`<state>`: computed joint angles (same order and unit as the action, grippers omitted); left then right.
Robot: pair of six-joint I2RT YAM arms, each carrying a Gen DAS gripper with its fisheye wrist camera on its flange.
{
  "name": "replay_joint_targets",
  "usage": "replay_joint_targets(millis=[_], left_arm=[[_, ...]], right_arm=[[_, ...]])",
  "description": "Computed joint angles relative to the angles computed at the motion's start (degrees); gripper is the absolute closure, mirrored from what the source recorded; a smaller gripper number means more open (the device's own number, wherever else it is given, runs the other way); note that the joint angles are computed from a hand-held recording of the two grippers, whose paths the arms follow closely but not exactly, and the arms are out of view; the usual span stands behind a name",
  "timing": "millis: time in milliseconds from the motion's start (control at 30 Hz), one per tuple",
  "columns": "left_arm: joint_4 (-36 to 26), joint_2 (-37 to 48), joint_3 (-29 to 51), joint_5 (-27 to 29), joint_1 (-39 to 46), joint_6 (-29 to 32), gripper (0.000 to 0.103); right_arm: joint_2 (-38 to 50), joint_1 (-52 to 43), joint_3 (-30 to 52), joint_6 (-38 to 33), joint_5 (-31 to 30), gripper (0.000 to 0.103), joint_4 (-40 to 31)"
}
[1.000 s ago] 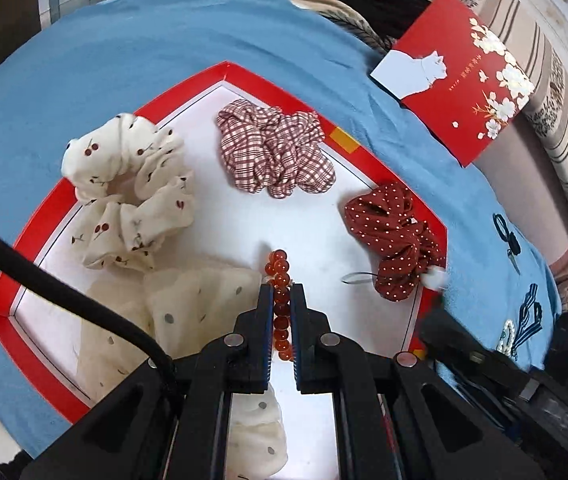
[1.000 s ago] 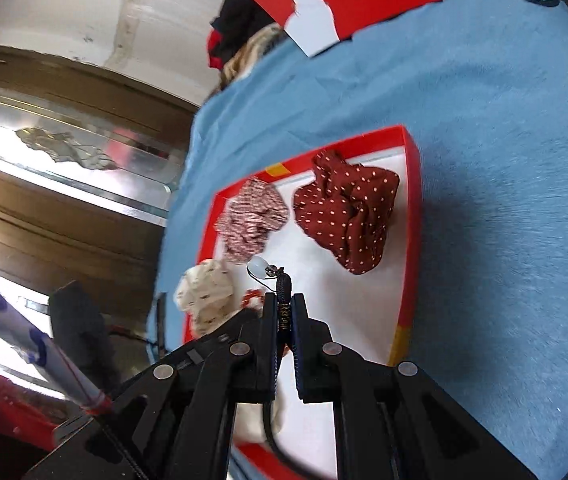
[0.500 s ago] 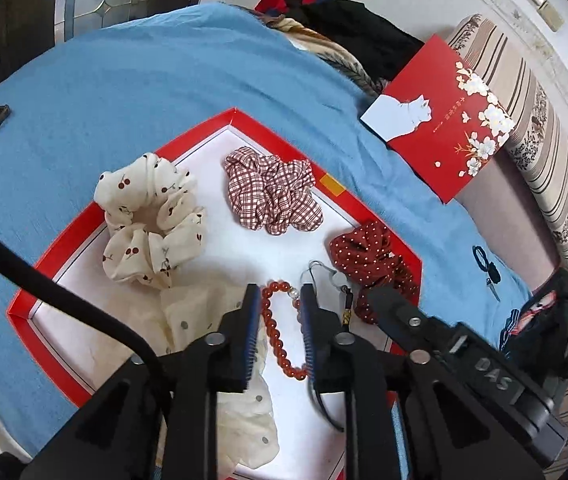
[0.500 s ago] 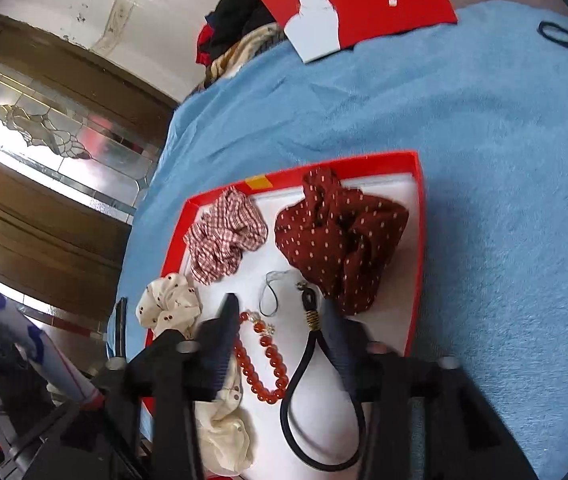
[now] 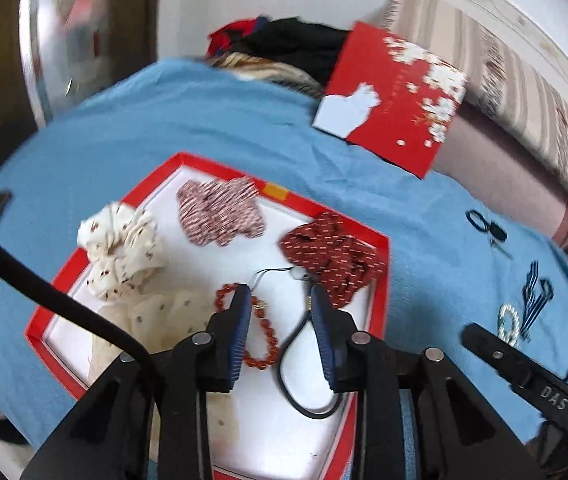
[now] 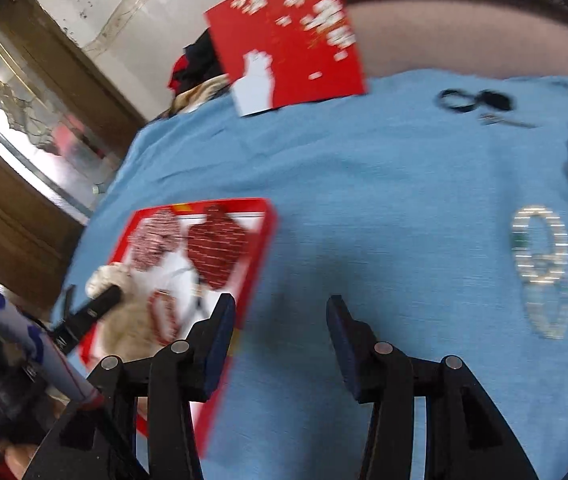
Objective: Organize jewelry
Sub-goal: 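Carry the red bead bracelet and black cord into the box and open both tools, then grasp the blue striped watch strap with the right tool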
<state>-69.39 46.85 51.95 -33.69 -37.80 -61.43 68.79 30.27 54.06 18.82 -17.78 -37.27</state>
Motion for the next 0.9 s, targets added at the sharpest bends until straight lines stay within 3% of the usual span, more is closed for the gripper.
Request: replay_joint_targets(millis=[167, 433, 700, 900], left_arm=[[-3.8, 8.5, 3.8, -6.9, -12.7, -8.8, 0.068], [-3.2, 17.4, 7.0, -8.9, -19.6, -10.5, 0.067], [1.4, 21.8, 7.8, -6.2, -19.2, -7.8, 0.064], [4.5, 24.9, 8.3, -4.5, -18.8, -6.0, 0.06]], right_arm=[[-8.6, -7.5, -3.6, -9.0, 3.5, 0.052, -5.9], [-15.4, -26.2, -6.5, -24.3, -1.0, 0.049, -11.6], [-11.6, -44.5, -7.5, -35.5, -8.3, 0.048, -12.5], [-6.4, -50.9, -7.5, -38.0, -10.3, 0.048, -9.5]])
